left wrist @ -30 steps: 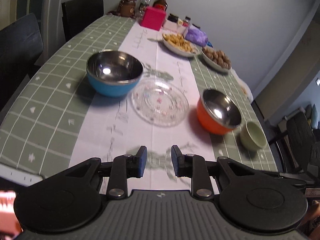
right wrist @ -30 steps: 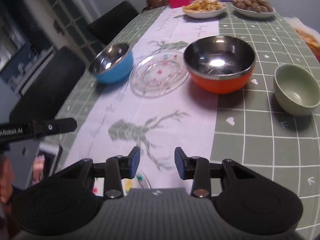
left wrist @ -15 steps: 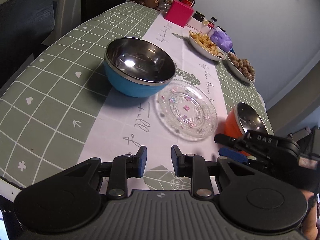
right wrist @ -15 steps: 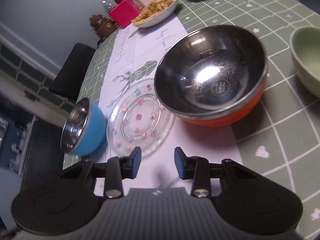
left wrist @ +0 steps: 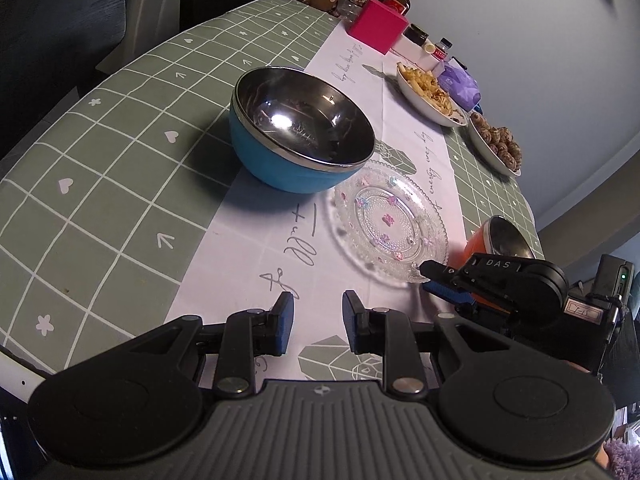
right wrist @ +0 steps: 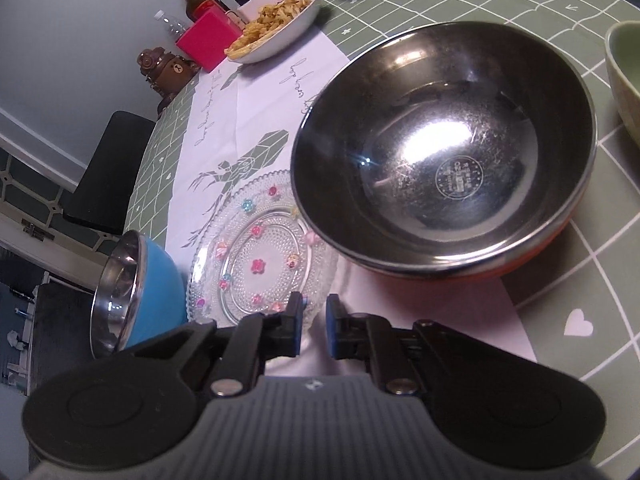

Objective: Organize plates and bowls
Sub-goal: 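Move the right tool to the small glass plate beside the blue bowl, then close the right tool on the rim of the small glass plate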

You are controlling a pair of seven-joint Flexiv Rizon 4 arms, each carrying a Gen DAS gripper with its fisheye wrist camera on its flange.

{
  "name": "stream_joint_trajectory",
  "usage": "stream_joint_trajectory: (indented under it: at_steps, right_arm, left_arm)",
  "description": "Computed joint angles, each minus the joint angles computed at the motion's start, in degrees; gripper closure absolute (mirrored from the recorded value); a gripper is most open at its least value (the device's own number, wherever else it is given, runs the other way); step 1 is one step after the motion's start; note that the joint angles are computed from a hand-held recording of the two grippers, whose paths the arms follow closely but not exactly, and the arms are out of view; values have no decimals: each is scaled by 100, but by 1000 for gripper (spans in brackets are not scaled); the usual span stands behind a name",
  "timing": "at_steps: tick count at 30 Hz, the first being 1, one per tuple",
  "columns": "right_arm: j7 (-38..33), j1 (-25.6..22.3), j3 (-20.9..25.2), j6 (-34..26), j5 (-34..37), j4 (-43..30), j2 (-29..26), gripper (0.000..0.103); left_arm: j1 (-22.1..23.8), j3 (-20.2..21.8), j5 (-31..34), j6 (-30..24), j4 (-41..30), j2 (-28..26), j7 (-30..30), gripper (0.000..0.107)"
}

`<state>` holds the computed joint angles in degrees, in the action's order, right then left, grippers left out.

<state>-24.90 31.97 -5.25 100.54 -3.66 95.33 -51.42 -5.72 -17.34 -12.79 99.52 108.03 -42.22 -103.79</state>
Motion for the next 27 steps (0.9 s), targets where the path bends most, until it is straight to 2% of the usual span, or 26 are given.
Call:
stream_joint_trajectory:
  at_steps: [5,8,18,24,27]
  right_arm:
    - [-221,22,-8,42,-96,246,144,94]
    - [-547,-236,310,56,-293,476,297,94]
    - [-1860,-1283,1526,-426,-981,1111,801,94]
    - [-2210,-1353,1605,-488,-927,1173,852,92]
    - [-2211,-1228,1460,-444,-822,1170,866,88]
  left_arm:
    - [11,-4,4,-68,-15,-14,24,77]
    - [-18,26,6,-96,-51,-51,61,77]
    - [258,-375,206,188,-161,-398,182,77]
    - [267,-420,297,445,-298,-618,80,77]
    - [215,-365,350,547,-381,-690,24,70]
